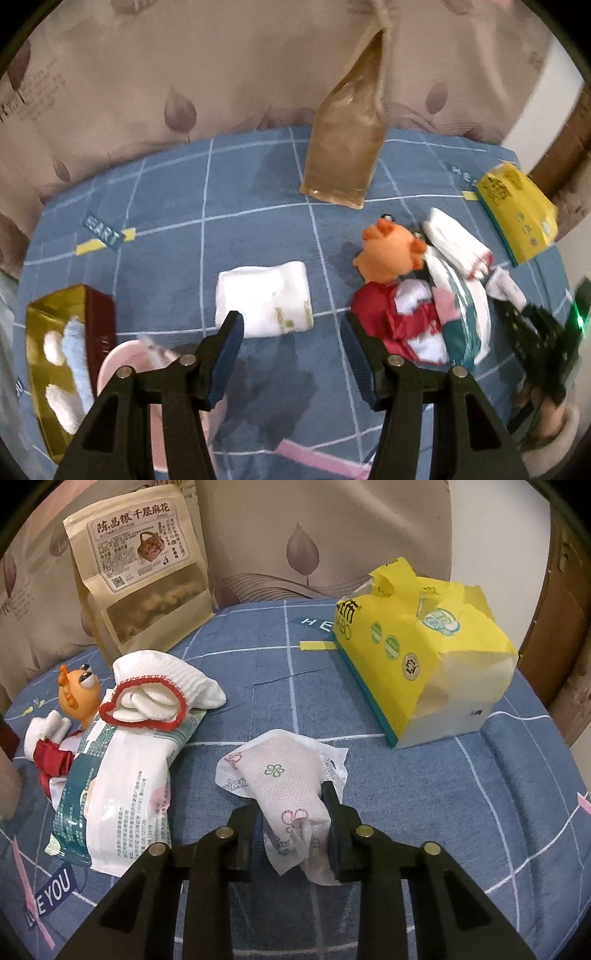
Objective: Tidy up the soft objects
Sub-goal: 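Grasp the white folded towel with the left gripper while the right gripper holds the floral cloth, then carry the white towel into the tray and open the left gripper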
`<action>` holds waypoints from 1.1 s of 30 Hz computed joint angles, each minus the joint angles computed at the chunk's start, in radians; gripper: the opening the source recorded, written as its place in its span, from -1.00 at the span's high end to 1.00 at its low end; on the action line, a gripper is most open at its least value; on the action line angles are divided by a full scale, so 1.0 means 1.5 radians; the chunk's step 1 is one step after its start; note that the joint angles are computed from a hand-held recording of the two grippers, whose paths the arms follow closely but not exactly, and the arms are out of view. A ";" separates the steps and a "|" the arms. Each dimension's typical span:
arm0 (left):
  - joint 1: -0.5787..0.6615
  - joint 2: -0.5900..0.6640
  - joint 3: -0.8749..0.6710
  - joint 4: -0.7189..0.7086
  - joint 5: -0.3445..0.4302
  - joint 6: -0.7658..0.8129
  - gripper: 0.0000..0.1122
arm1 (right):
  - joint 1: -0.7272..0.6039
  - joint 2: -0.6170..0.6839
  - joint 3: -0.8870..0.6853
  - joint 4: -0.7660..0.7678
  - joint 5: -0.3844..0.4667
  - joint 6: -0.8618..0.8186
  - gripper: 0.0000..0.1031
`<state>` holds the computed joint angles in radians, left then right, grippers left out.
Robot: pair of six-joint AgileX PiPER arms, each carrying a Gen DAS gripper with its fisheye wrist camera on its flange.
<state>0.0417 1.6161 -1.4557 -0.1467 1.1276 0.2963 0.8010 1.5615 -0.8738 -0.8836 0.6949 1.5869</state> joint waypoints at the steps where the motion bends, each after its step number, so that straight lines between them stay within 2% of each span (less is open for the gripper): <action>1: -0.007 0.017 -0.014 0.010 0.005 -0.013 0.00 | -0.001 -0.002 0.002 0.000 -0.002 0.001 0.50; 6: -0.048 0.076 -0.046 0.086 -0.006 -0.087 0.00 | -0.008 -0.011 0.014 -0.004 -0.023 0.011 0.50; 12: -0.075 0.116 -0.046 0.113 -0.022 -0.130 0.00 | -0.015 -0.019 0.025 -0.010 -0.044 0.024 0.49; 17: -0.089 0.131 -0.018 0.147 -0.064 -0.164 0.01 | -0.015 -0.020 0.029 -0.012 -0.048 0.028 0.48; 18: -0.090 0.129 -0.014 0.151 -0.069 -0.166 0.15 | -0.015 -0.021 0.029 -0.012 -0.046 0.028 0.48; 19: -0.094 0.123 -0.005 0.168 -0.078 -0.179 0.61 | -0.016 -0.020 0.028 -0.011 -0.046 0.026 0.48; 20: -0.091 0.121 -0.005 0.168 -0.079 -0.179 0.78 | -0.016 -0.021 0.029 -0.011 -0.046 0.025 0.48; 22: -0.074 0.122 -0.020 0.126 -0.058 -0.155 0.84 | -0.015 -0.021 0.029 -0.010 -0.044 0.025 0.48; 33: -0.062 0.036 -0.006 0.074 -0.044 -0.119 0.86 | -0.012 -0.005 0.011 -0.003 -0.029 0.009 0.47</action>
<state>-0.0516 1.6706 -1.4650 -0.0353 1.0620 0.1184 0.7828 1.5533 -0.8578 -0.8876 0.6519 1.6000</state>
